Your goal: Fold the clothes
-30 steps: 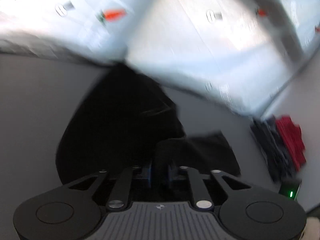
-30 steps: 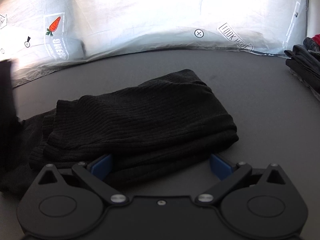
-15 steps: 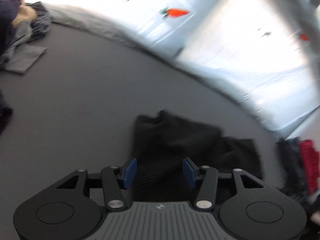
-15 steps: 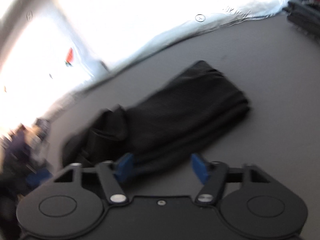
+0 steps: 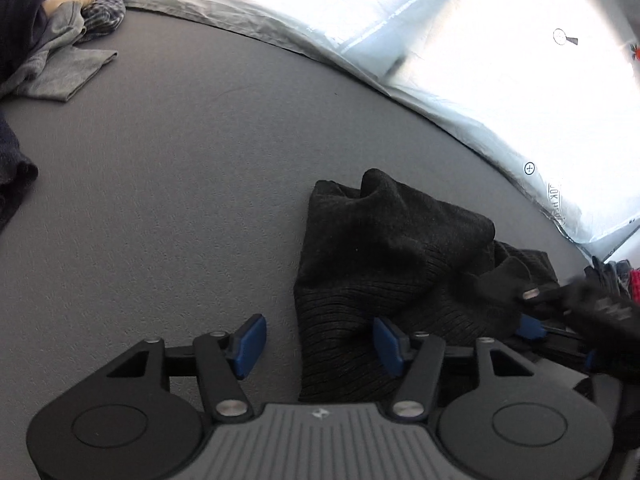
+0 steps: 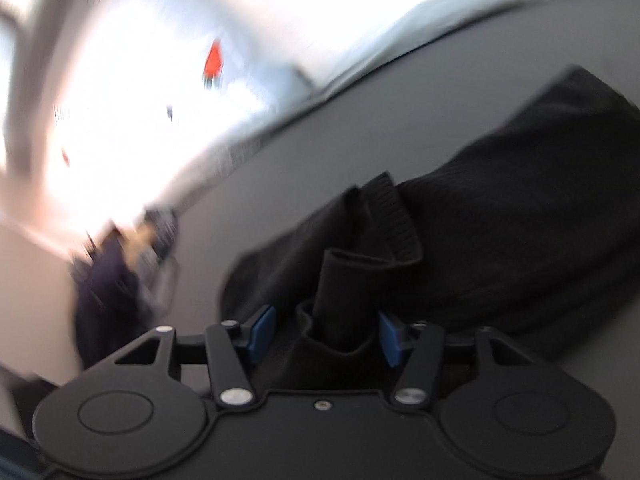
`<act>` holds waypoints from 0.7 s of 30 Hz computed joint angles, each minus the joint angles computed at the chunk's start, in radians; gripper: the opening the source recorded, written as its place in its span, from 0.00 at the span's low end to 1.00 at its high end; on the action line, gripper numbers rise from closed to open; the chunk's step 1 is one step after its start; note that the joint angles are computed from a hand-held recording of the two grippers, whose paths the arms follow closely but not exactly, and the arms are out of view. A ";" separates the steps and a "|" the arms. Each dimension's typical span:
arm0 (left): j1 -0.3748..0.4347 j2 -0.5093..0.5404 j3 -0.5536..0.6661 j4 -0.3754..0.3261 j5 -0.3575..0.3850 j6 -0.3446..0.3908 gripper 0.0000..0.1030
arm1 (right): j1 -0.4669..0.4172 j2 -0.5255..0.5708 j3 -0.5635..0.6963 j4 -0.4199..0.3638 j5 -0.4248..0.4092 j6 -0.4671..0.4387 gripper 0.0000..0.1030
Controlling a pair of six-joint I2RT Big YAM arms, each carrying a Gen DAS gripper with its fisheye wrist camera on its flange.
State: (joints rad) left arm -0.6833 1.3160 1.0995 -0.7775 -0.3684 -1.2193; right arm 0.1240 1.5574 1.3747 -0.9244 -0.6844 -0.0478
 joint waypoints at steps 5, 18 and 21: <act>-0.002 0.025 0.053 -0.084 -0.009 0.018 0.59 | 0.018 0.002 0.018 -0.016 0.031 -0.163 0.14; -0.063 0.170 0.269 -0.259 -0.091 0.121 0.59 | -0.228 0.004 0.060 0.143 -0.014 -0.447 0.16; -0.070 0.222 0.318 -0.264 -0.079 0.148 0.59 | -0.264 0.045 0.053 0.162 0.159 -0.466 0.29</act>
